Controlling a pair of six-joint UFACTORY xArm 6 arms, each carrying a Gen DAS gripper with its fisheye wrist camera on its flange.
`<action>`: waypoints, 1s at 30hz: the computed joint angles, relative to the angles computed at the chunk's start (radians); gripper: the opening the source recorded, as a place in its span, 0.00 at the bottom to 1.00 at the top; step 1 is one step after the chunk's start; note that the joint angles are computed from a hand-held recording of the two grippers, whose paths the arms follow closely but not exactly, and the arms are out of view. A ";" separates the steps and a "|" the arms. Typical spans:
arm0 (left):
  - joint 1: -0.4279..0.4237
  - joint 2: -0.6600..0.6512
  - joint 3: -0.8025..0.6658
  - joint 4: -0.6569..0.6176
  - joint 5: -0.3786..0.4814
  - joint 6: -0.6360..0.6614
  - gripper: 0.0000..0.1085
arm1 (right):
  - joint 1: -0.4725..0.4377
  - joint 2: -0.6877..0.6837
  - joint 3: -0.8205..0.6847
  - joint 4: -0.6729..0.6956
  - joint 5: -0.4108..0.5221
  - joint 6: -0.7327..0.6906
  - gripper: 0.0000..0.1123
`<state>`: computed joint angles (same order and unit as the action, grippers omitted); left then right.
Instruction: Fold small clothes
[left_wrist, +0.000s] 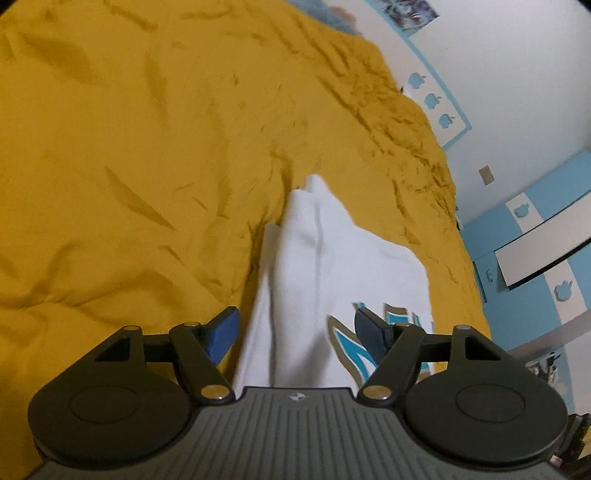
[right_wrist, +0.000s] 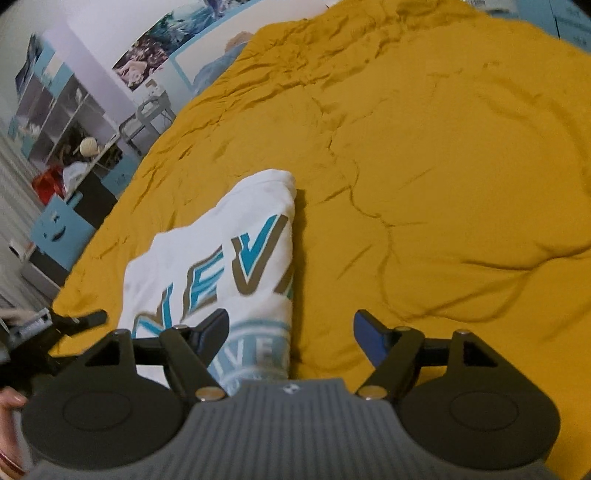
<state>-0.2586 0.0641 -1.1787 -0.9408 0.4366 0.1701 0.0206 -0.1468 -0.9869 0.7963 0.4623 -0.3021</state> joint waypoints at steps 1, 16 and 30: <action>0.011 0.031 -0.028 -0.018 0.030 0.003 0.77 | 0.001 0.031 -0.024 0.024 0.001 -0.012 0.63; 0.061 0.329 -0.331 -0.239 0.186 0.104 0.52 | -0.017 0.437 -0.380 0.418 0.098 -0.192 0.52; -0.057 0.119 -0.171 -0.111 -0.082 0.079 0.19 | 0.024 0.373 -0.399 0.475 0.062 -0.279 0.09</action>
